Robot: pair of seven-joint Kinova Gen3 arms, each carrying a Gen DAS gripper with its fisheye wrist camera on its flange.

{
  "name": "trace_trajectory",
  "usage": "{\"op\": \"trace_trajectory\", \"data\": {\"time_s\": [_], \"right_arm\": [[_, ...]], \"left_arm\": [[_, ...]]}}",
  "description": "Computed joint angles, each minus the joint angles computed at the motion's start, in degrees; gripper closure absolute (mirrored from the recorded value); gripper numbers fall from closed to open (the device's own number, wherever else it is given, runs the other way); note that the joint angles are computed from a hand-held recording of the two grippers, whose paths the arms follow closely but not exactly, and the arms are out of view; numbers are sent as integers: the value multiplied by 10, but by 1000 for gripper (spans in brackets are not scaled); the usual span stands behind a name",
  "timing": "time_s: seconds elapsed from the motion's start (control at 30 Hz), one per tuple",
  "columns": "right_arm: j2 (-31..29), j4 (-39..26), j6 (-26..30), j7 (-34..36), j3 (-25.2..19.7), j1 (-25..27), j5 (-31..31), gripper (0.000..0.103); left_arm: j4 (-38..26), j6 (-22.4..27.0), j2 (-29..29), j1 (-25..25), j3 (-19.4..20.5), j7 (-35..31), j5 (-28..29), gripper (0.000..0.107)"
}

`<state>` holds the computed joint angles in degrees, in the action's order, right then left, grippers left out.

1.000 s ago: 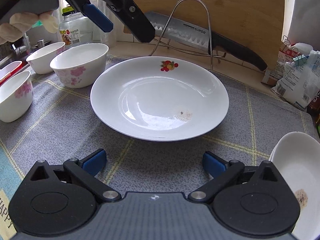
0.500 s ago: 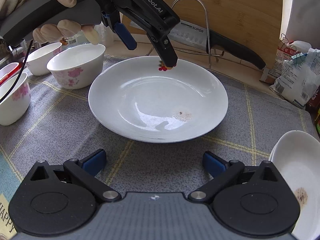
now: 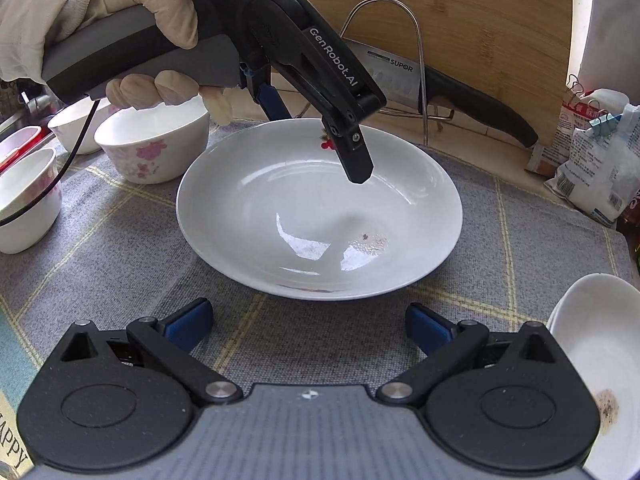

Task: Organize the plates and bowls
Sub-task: 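Grasp the fruit-print plate rim with the left gripper while the right gripper grips its other rim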

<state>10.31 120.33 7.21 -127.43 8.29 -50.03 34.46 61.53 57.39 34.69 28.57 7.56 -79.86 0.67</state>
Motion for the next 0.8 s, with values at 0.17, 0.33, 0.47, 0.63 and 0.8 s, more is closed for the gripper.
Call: {"op": "trace_trajectory", "data": {"time_s": [0.17, 0.33, 0.47, 0.63, 0.8], "right_arm": [[5, -1, -11, 17, -1, 7, -11, 0], [9, 3, -28, 36, 35, -20, -30, 0], [12, 6, -40, 60, 59, -38, -53, 0], [13, 7, -43, 90, 78, -55, -86, 0], [13, 8, -45, 123, 90, -66, -120, 0]], "left_arm": [[-16, 12, 12, -6, 6, -12, 9, 7], [-25, 19, 19, -14, 9, -28, 21, 7], [-28, 21, 21, -18, 10, -37, 29, 7], [-28, 23, 21, -22, 11, -51, 34, 7], [-32, 24, 22, -23, 13, -66, 36, 8]]}}
